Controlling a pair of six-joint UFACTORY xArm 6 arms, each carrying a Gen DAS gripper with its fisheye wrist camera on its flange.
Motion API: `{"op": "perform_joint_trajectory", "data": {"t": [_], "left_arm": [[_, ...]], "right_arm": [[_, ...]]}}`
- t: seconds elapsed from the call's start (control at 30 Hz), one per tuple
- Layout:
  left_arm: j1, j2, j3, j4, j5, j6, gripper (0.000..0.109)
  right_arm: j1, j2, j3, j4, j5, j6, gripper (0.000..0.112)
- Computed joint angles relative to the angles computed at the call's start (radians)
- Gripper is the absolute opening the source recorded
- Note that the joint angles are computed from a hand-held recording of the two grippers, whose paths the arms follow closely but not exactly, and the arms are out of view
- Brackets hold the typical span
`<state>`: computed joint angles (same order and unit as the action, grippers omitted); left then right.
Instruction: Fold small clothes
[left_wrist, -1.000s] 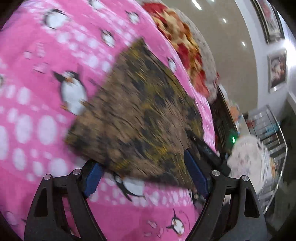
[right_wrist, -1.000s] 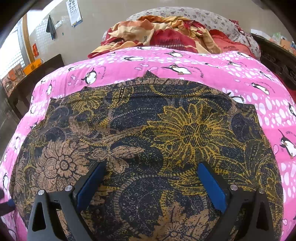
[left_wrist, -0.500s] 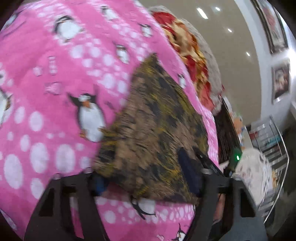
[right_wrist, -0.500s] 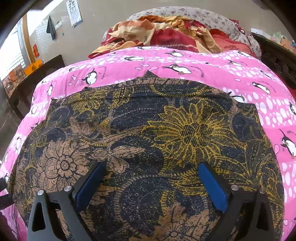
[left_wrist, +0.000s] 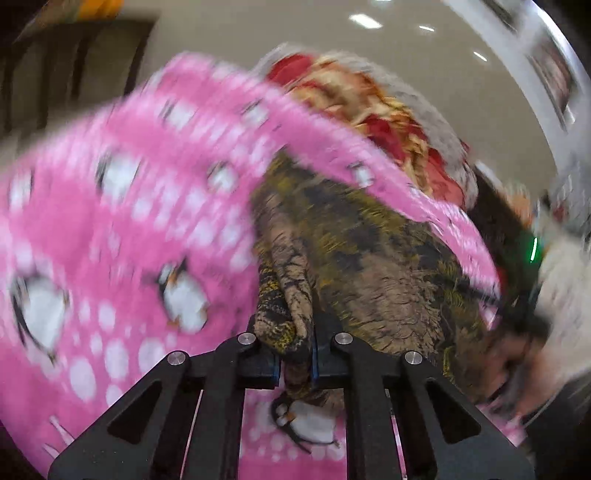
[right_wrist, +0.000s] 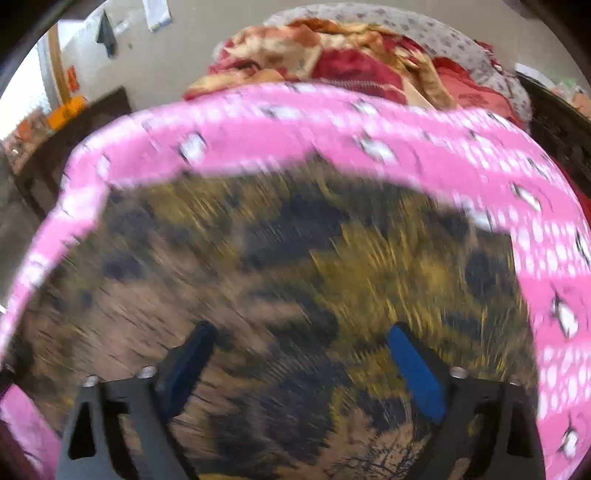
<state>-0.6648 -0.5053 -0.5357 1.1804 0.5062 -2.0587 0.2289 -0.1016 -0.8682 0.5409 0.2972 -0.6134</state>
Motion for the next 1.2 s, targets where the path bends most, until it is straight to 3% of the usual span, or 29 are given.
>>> {"op": "perform_joint_trajectory", "data": {"t": [0.07,0.2,0.27,0.43,0.6,0.7,0.77,0.87,1.03,1.2], "left_arm": [[-0.058,0.051,-0.068,0.069,0.08,0.031,0.009],[-0.089,0.123,-0.151,0.181,0.075,0.045,0.008],[-0.095,0.143,-0.176,0.216,0.059,0.049,0.008],[-0.094,0.191,-0.236,0.249,0.012,0.082,0.008],[-0.074,0.207,-0.251,0.266,-0.045,0.081,0.008],[-0.07,0.212,-0.26,0.263,-0.06,0.091,0.008],[-0.083,0.207,-0.263,0.256,-0.05,0.101,0.008],[-0.084,0.202,-0.267,0.259,-0.06,0.105,0.008],[-0.096,0.241,-0.331,0.291,-0.121,0.105,0.008],[-0.14,0.4,-0.495,0.285,-0.202,0.173,0.008]], "right_arm": [[0.003,-0.008,-0.087,0.159,0.11,-0.106,0.091],[-0.008,0.094,-0.347,0.282,0.446,-0.15,0.091],[0.003,0.191,-0.507,0.276,0.617,-0.108,0.091],[0.084,0.436,-0.887,0.141,0.89,0.05,0.089],[0.16,0.58,-1.111,-0.031,0.991,0.203,0.083],[0.206,0.674,-1.258,-0.175,1.056,0.271,0.059],[0.228,0.744,-1.367,-0.281,1.112,0.323,0.026],[0.229,0.722,-1.33,-0.346,1.07,0.323,0.01],[0.143,0.615,-1.198,-0.265,1.012,0.256,0.009],[0.0,0.48,-1.04,-0.231,1.014,0.16,0.009]]}}
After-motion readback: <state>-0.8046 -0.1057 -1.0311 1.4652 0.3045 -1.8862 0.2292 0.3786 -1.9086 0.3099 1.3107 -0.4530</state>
